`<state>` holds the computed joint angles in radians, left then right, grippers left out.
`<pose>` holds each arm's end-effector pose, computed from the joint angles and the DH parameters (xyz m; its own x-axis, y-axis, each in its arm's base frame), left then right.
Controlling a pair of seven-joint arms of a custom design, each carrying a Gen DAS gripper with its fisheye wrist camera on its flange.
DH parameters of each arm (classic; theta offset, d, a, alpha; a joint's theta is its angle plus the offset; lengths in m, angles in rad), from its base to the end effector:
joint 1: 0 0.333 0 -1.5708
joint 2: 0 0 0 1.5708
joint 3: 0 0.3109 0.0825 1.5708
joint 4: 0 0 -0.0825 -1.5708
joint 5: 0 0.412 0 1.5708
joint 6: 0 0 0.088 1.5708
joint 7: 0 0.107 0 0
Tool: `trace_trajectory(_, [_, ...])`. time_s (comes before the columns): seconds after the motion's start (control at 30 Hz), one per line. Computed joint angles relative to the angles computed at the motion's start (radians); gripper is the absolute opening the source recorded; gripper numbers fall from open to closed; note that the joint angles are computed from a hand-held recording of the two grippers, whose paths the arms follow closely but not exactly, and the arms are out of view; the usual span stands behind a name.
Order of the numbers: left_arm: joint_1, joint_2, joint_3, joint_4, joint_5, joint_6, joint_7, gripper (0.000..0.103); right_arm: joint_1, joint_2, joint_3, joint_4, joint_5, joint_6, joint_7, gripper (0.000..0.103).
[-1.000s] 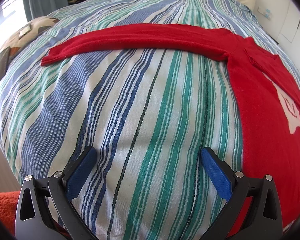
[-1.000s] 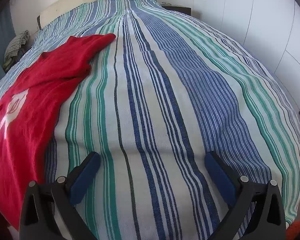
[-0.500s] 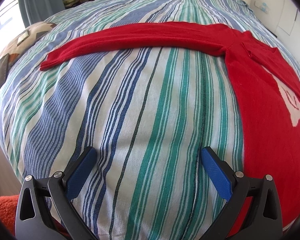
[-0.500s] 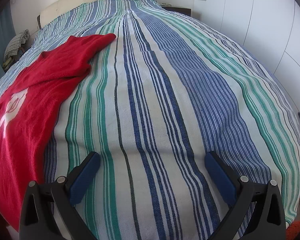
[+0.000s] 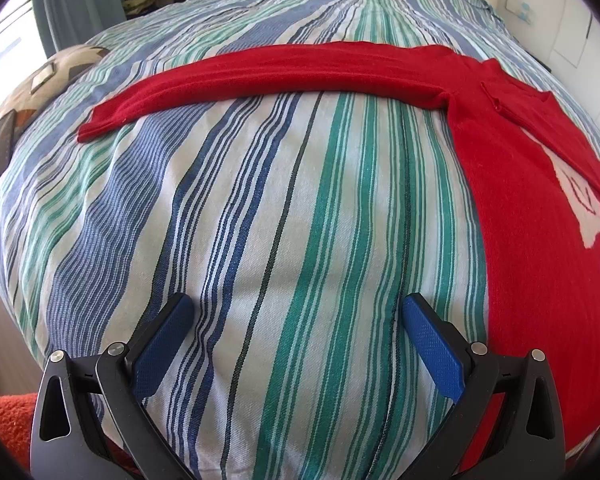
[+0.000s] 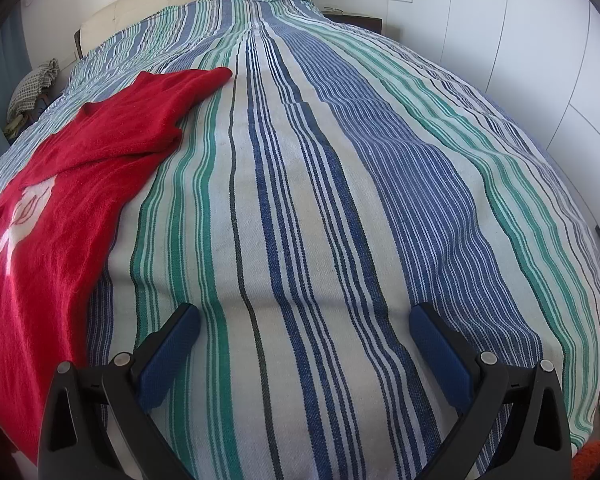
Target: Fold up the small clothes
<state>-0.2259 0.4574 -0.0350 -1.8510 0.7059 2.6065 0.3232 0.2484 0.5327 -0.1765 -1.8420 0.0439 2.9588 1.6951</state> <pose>0.6577 -0.1881 0.2797 0.4196 -0.9077 -0.0062 -0.7916 -0.3626 -0.4919 0.7044 0.0604 0.2840 -0.0385 -0.9992 -0.0111 -0.8269 0.0381 -0.5610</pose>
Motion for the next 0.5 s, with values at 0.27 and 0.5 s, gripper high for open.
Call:
trace_trajectory(0.27, [-0.002, 0.0, 0.0, 0.0, 0.002, -0.003, 0.002, 0.103, 0.002, 0.0, -0.002, -0.001, 0.0, 0.0, 0.0, 0.103])
trace_trajectory(0.5, [-0.003, 0.0, -0.001, 0.0, 0.002, -0.006, 0.003, 0.103, 0.004, 0.0, -0.003, -0.001, -0.001, 0.001, 0.002, 0.103])
